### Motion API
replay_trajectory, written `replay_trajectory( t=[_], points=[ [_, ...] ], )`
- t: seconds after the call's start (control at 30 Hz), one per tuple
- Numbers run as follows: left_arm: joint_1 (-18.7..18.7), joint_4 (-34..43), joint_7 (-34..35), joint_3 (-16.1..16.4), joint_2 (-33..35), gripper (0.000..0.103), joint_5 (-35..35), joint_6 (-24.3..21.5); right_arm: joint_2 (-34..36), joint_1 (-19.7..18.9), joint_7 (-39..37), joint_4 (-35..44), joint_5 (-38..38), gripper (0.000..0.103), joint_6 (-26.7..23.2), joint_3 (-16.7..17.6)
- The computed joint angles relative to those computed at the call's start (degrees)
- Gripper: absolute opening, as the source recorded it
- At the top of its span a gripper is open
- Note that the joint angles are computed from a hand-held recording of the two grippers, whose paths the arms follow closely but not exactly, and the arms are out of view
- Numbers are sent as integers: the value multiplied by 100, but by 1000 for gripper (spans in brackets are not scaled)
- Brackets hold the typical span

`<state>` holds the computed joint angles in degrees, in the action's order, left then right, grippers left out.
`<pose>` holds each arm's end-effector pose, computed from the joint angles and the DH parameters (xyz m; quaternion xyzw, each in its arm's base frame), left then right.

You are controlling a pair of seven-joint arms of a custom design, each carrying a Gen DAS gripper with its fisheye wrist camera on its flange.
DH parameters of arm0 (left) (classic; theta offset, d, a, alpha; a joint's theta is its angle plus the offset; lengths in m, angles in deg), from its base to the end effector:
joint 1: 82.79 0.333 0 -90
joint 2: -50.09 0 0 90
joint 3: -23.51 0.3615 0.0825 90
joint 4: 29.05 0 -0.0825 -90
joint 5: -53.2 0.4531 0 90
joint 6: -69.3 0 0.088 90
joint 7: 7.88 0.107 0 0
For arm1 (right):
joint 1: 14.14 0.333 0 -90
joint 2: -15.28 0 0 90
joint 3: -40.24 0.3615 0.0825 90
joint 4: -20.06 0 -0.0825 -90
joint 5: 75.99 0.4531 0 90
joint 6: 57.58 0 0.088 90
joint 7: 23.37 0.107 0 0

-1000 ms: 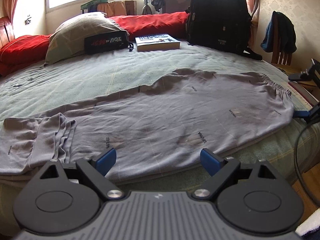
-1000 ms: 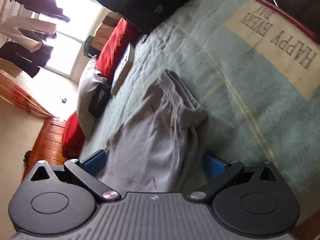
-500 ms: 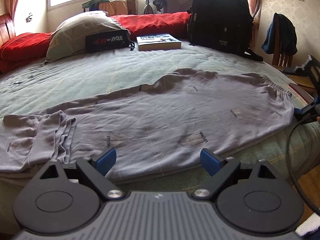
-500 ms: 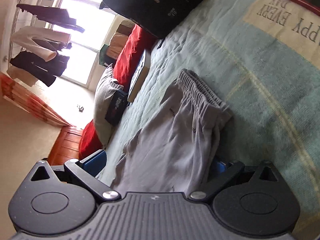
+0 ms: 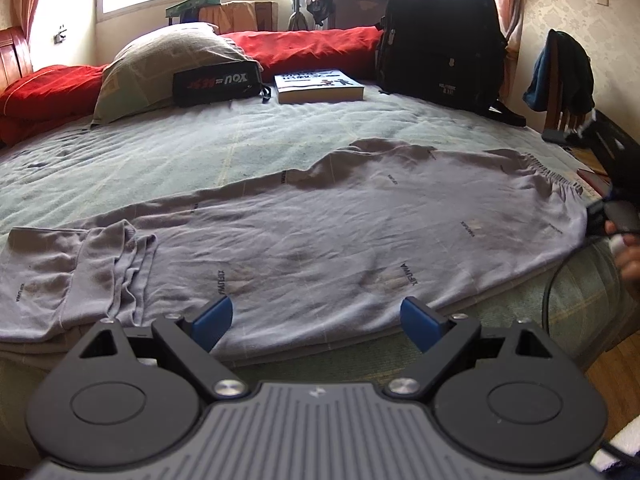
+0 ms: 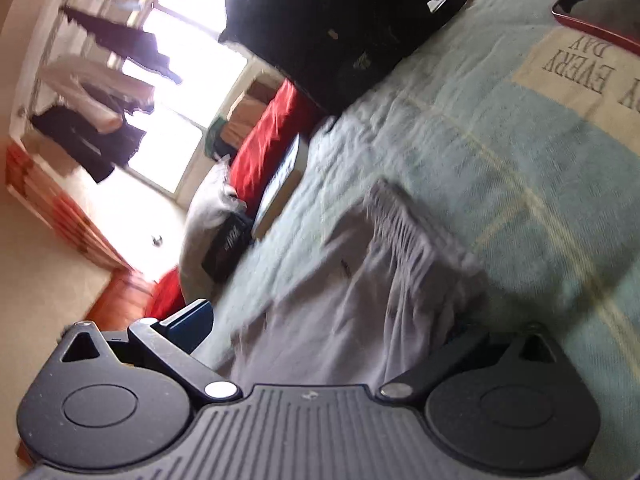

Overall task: Fold clothes
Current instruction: 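Roll the right gripper and lower it onto the folded sweatpants leg end, then close the right gripper on the grey leg fabric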

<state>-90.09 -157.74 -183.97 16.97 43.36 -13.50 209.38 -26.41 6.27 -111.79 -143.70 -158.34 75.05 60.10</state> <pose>0.5675 -0.1422 0.4576 -0.2284 0.8733 -0.4191 0.0979 0.2998 0.2101 0.4036 -0.0402 0.7995 -0.2569 0.5415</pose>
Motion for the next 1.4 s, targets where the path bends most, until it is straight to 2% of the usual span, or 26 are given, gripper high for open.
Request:
replay_trajectory(
  t=[0.13, 0.23, 0.27, 0.33, 0.37, 0.4, 0.43, 0.47, 0.5, 0.53, 0.7, 0.87, 0.97, 1.07, 1.23, 1.4],
  points=[
    [18, 29, -17, 25, 10, 91, -69, -38, -22, -35, 376, -32, -299, 103, 141, -81],
    [37, 57, -56, 31, 33, 91, -101, -56, 134, 63, 118, 61, -374, 103, 150, 17],
    [45, 68, -78, 32, 48, 91, -97, -75, 181, 93, -32, 63, -385, 100, 125, 31],
    [57, 65, -82, 26, 56, 91, -74, -79, 199, 135, -106, 5, -279, 86, -5, 25],
    [62, 63, -82, 23, 59, 91, -63, -78, 153, 153, -5, -64, -207, 72, -74, 19],
    [68, 60, -55, 28, 55, 91, -83, -89, 86, 172, 187, -158, -162, 52, -116, 21],
    [73, 56, -19, 35, 49, 91, -111, -103, -7, 196, 486, -280, -149, 39, -127, 28],
    [82, 61, -8, 44, 49, 91, -131, -137, -88, 217, 741, -396, -182, 8, -110, 35],
    [93, 74, -18, 53, 56, 91, -145, -176, -153, 235, 949, -503, -277, 5, -63, 40],
    [102, 82, -27, 55, 61, 91, -152, -194, -175, 260, 982, -540, -305, 6, -50, 39],
    [119, 74, -18, 39, 63, 91, -125, -175, 252, 230, 111, -150, 281, 6, -296, 12],
    [156, 131, -110, 55, 82, 91, 13, -297, 180, 226, -253, -151, 341, 6, -96, -139],
    [207, 202, -154, 92, 84, 91, 130, -460, 165, 223, -1337, 59, 962, 9, -24, -330],
    [286, 315, -199, 140, 97, 91, 218, -558, 308, 167, -2592, 413, 1579, 10, -185, -329],
    [451, 583, -299, 209, 234, 91, 374, -816, 539, -31, -3786, 972, 1953, 10, -377, -162],
    [579, 720, -327, 209, 316, 91, 463, -801, 1049, -134, -4926, 1676, 2019, 10, -549, -90]
  ],
)
